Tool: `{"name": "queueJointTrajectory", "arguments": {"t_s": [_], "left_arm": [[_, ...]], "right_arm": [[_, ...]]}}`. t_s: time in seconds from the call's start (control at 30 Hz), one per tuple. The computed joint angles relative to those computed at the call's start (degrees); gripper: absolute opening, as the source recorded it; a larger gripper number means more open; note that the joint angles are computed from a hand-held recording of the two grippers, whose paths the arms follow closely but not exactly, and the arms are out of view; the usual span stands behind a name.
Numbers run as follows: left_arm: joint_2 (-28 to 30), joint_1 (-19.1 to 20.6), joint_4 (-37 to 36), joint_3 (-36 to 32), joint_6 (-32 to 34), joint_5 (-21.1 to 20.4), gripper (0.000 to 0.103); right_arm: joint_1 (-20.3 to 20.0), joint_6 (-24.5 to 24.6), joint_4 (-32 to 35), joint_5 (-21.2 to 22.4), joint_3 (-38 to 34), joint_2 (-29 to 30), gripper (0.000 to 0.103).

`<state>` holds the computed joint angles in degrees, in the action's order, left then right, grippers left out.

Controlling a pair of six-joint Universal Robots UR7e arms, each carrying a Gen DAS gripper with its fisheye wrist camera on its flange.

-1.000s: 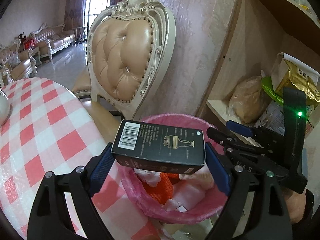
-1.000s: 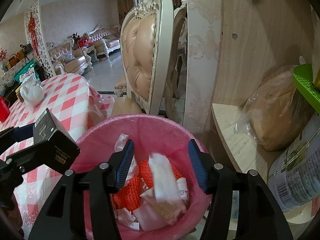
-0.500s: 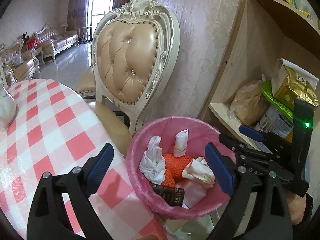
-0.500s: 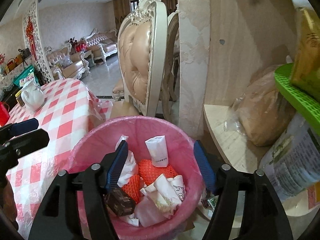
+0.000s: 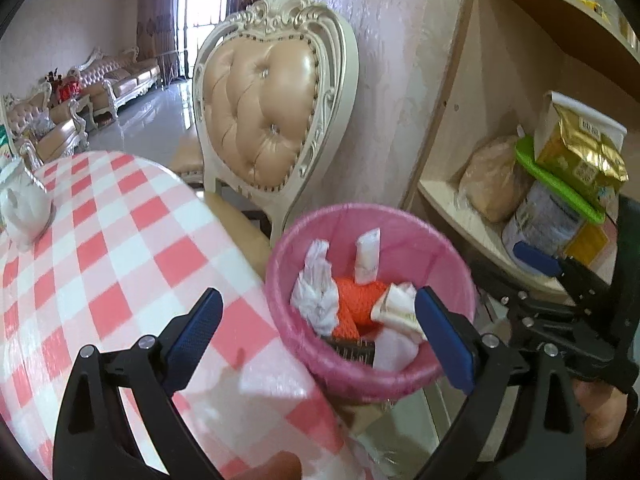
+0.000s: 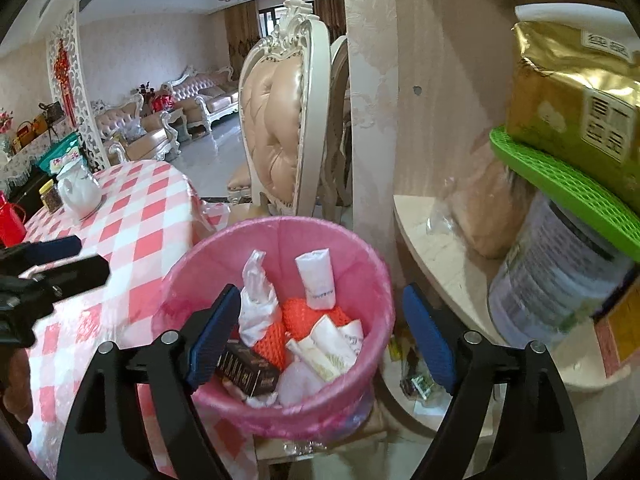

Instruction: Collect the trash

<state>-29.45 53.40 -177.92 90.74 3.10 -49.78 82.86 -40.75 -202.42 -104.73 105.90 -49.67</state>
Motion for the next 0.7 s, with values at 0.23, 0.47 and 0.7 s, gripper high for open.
{"name": "queueJointTrajectory", "arguments": {"t_s": [0.23,0.47,0.7], "left_arm": [[-1.36,-1.1,-2.96,5.02,-1.14,1.12,0.094],[-1.94,-1.92,-3.02,6.13,-1.27,1.39,0.094],[-2.13,-1.95,-1.89,5.98,-2.16,1.15,0.094]], "right_arm": [[-0.4,0.0,-3.76,0.7,4.46,-2.08,0.085],[-0.61,0.39,-4.85,0.73,7.03,-3.39,0.085],[-0.5,0.46,-5.65,0.59,7.33,-3.44,0.085]]}}
